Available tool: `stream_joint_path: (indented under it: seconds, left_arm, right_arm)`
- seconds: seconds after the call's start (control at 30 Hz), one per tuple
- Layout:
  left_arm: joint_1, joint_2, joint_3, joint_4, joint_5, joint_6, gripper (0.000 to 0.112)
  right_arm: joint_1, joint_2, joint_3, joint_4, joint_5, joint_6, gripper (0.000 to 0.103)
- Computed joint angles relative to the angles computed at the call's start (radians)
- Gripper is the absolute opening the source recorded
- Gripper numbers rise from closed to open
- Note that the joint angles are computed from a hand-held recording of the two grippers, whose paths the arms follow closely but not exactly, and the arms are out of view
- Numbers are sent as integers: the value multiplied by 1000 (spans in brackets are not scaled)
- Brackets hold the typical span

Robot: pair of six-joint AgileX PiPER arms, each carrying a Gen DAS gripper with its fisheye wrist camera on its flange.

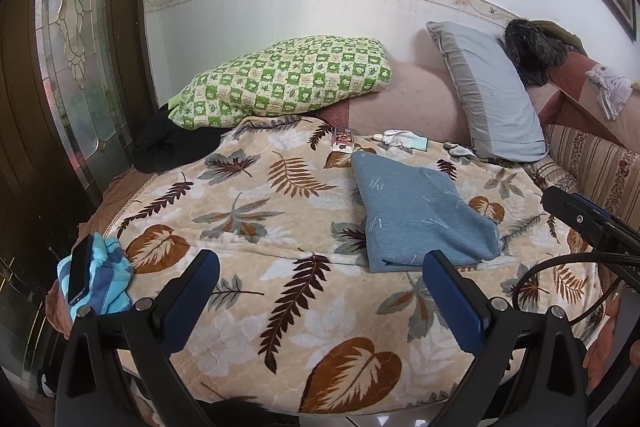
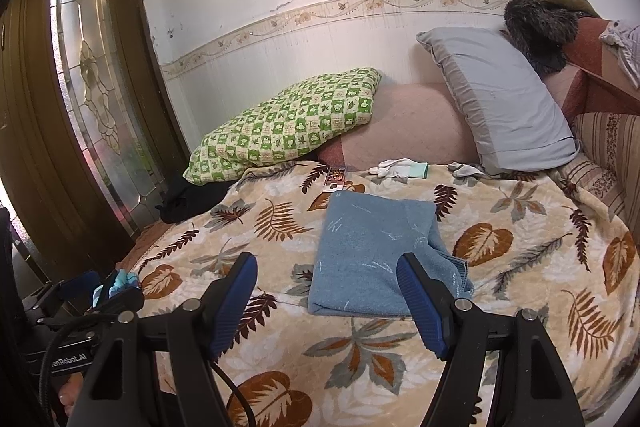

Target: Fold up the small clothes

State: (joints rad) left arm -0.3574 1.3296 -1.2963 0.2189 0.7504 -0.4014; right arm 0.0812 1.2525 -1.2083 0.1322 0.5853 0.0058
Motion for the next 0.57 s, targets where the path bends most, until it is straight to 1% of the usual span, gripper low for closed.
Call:
stream_joint_path:
  seconds: [0.17, 0.3, 0.43, 0.57]
  left_arm:
    - [-4, 16, -40, 1, 25, 8, 101]
    - [-4, 24, -52, -3, 30, 14, 101]
    - [16, 45, -78, -60, 33, 64, 101]
    - [37, 82, -97, -94, 16, 93, 101]
  right_arm:
    - [-3, 6, -4, 8, -3, 2, 75]
    - [-9, 8, -5, 18, -5, -10, 75]
    - [-11, 25, -18, 28, -3, -7, 75]
    - [-17, 46, -32, 43, -6, -18, 75]
